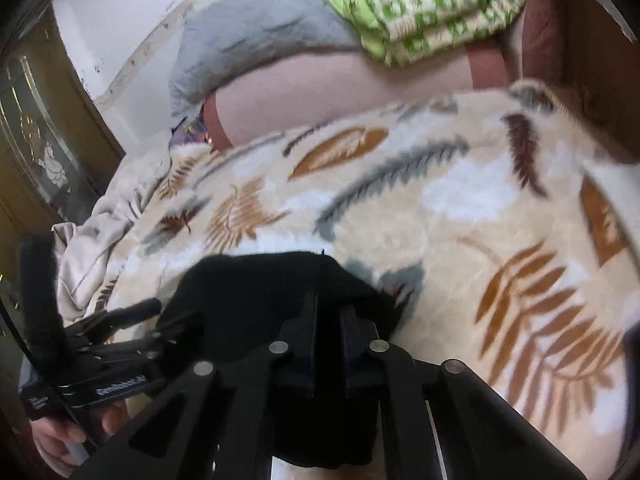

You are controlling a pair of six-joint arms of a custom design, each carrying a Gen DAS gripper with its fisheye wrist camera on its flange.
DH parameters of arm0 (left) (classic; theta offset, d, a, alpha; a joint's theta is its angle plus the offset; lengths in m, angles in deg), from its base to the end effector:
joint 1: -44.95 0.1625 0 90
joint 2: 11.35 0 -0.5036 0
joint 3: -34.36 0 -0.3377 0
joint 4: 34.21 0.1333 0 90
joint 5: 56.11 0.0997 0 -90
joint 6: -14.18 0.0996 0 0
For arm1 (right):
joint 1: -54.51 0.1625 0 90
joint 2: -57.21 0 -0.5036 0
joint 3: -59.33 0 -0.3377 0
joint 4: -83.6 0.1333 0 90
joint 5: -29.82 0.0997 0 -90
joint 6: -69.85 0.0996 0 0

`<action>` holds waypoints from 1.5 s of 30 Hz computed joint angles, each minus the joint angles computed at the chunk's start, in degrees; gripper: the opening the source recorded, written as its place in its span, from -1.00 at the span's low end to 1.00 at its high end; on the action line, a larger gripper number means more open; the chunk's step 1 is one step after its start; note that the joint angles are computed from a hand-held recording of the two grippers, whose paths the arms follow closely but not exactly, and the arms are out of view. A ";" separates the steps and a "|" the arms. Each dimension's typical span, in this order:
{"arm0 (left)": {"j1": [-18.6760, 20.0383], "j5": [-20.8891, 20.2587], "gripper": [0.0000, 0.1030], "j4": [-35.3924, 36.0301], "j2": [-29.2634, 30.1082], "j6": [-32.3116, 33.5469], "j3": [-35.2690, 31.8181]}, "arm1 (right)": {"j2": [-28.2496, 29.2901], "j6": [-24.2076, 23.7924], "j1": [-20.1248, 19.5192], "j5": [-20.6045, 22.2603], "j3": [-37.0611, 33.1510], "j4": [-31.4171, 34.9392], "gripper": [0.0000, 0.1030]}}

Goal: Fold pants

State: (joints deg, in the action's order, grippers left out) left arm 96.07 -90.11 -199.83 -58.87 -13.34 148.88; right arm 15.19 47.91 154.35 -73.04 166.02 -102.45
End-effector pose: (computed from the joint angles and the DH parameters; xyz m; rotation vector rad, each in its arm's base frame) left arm -0.1954 -0.5862 0.1829 0.1344 2.2726 -0.8057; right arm 0.2213 -0.6257 0.1634 0.6743 -2.6891 0.7411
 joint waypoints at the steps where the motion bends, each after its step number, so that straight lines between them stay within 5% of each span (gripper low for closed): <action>1: 0.11 -0.20 0.56 -0.10 0.36 0.08 -0.17 | 0.07 -0.34 0.14 -0.72 -0.04 -0.19 -0.84; 6: 0.29 -0.24 0.57 -0.73 1.51 0.73 -0.27 | 2.02 -0.62 0.34 -5.36 -0.65 0.07 -0.77; 11: -0.21 0.07 0.56 0.08 0.01 -0.52 0.15 | 0.22 -0.28 1.74 -7.86 1.69 -3.68 -0.30; 18: -0.58 -0.18 0.57 1.47 0.32 -2.26 1.25 | -1.04 -3.00 2.63 -3.40 6.79 -4.15 -0.29; 23: -1.42 1.82 0.59 0.33 0.95 -2.27 2.49 | 1.08 -4.44 2.36 -5.27 8.74 -8.40 -0.29; 34: -3.22 4.71 0.59 6.24 -0.03 -5.51 -0.55 | -2.68 -3.56 2.08 2.29 5.76 -2.11 -0.06; 45: -2.90 2.44 0.59 4.27 0.43 -5.22 1.55 | -0.84 -2.15 2.14 -3.57 7.73 -2.92 -0.07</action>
